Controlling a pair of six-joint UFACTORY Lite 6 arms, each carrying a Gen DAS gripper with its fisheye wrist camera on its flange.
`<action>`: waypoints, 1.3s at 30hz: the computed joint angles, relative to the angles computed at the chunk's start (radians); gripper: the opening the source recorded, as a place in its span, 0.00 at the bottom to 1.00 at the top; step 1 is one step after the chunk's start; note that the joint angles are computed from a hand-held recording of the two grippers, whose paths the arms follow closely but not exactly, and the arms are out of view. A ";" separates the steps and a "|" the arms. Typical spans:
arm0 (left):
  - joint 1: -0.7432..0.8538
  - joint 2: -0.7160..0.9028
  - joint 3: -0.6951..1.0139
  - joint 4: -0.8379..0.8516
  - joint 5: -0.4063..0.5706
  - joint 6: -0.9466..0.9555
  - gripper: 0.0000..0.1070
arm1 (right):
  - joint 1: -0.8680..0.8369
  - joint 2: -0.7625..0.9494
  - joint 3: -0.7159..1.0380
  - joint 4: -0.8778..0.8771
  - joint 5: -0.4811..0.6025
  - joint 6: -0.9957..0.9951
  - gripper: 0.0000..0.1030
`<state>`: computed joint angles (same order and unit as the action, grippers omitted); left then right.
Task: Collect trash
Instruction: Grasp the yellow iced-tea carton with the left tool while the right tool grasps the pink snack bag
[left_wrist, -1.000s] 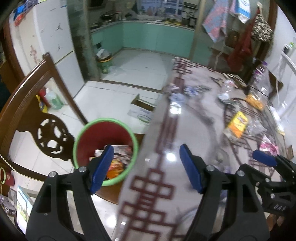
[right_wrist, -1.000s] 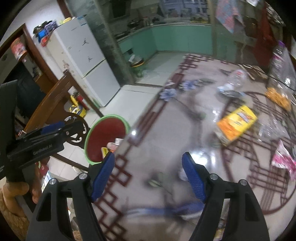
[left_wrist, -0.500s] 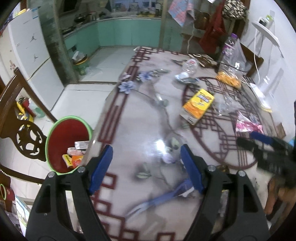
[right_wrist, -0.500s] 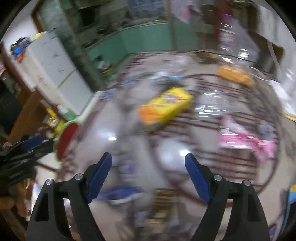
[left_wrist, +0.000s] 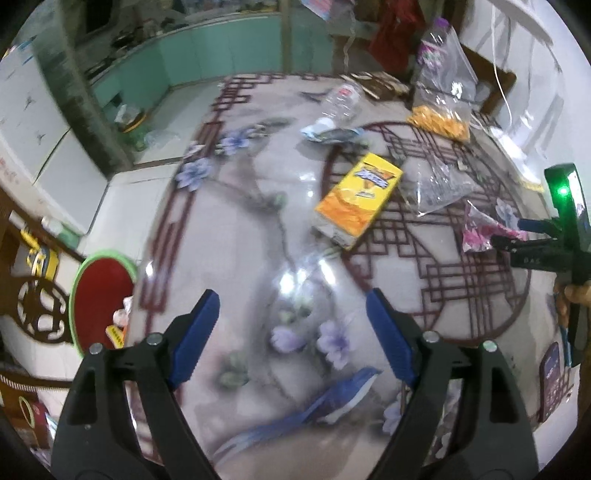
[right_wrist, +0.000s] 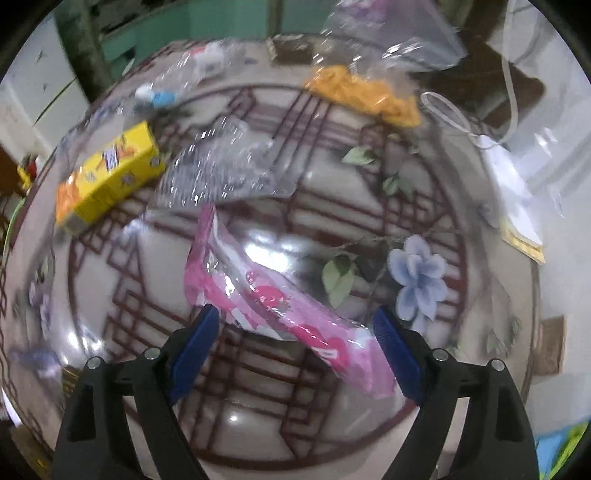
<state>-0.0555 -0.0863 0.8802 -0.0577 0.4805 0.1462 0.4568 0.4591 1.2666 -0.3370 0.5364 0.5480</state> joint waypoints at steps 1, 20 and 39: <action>-0.034 0.061 0.039 0.035 -0.016 -0.034 0.74 | -0.002 0.011 0.000 0.018 -0.008 -0.026 0.80; -0.209 0.965 0.883 0.222 0.038 -0.186 0.74 | -0.048 -0.073 -0.120 0.527 -0.196 -0.328 0.20; -0.125 0.316 0.288 -0.022 -0.097 -0.026 0.59 | 0.160 -0.219 -0.162 0.154 -0.235 0.251 0.04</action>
